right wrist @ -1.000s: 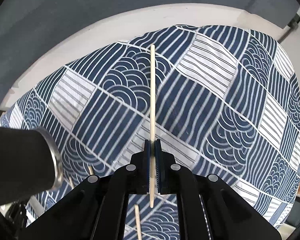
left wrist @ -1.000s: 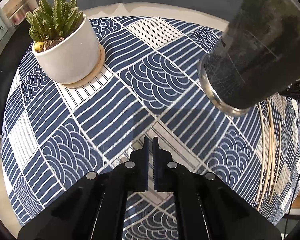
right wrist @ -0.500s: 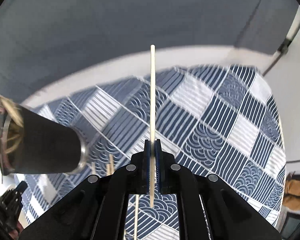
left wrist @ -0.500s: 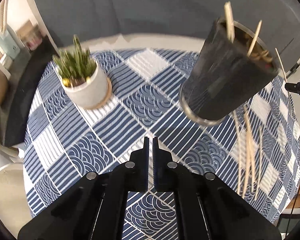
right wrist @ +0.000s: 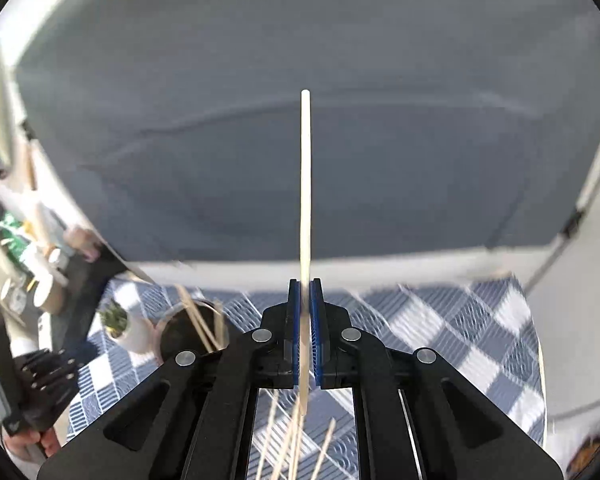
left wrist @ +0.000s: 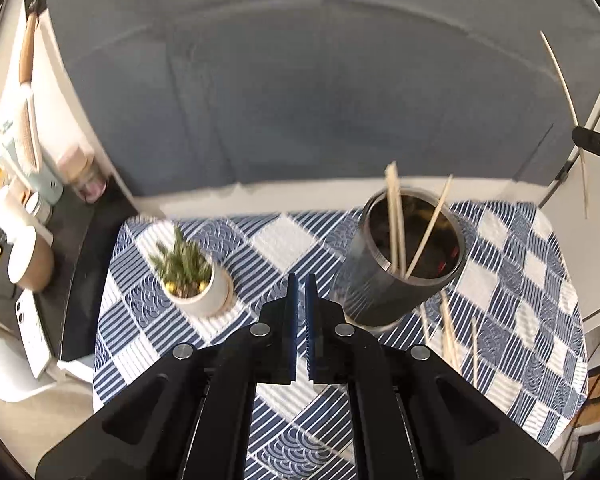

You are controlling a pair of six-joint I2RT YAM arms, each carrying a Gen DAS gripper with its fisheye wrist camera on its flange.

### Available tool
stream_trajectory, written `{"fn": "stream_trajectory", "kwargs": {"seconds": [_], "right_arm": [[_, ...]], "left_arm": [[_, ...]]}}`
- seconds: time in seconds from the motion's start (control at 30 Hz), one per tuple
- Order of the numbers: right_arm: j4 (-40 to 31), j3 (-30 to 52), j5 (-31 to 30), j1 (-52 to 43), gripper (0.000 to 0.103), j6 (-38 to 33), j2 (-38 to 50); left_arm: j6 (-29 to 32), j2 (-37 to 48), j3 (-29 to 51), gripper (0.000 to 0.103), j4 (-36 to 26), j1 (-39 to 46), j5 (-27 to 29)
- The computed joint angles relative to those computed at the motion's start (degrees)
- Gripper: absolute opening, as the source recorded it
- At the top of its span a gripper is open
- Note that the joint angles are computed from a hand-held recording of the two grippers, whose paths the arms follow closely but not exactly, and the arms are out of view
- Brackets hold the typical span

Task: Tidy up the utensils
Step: 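Lift both held sticks and carry them above the black cup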

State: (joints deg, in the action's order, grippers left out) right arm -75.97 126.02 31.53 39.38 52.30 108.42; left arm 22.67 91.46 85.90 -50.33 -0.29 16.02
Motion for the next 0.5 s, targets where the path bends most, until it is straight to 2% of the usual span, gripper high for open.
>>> {"fn": "stream_trajectory", "kwargs": {"seconds": [0.2, 0.27, 0.37, 0.43, 0.5], "right_arm": [[7.7, 2.6, 1.8, 2.2, 0.005, -6.9, 1.7], [15.8, -3.4, 1.6, 2.3, 0.005, -10.0, -0.4], [32.6, -17.6, -0.5, 1.8, 0.005, -14.4, -5.5], [39.0, -21.5, -1.3, 2.0, 0.005, -15.9, -5.8], [46.3, -26.7, -2.3, 1.8, 0.005, -17.3, -6.2]], "left_arm": [[-1.8, 2.1, 5.0, 0.004, -1.0, -2.9, 3.2], [-1.7, 2.5, 5.1, 0.004, -0.1, -3.7, 4.5], [-1.4, 4.2, 6.4, 0.004, 0.1, -5.2, 6.1], [-1.5, 5.4, 6.5, 0.004, 1.3, -5.7, 8.1], [-1.7, 6.2, 6.0, 0.004, 2.9, -5.3, 12.4]]}}
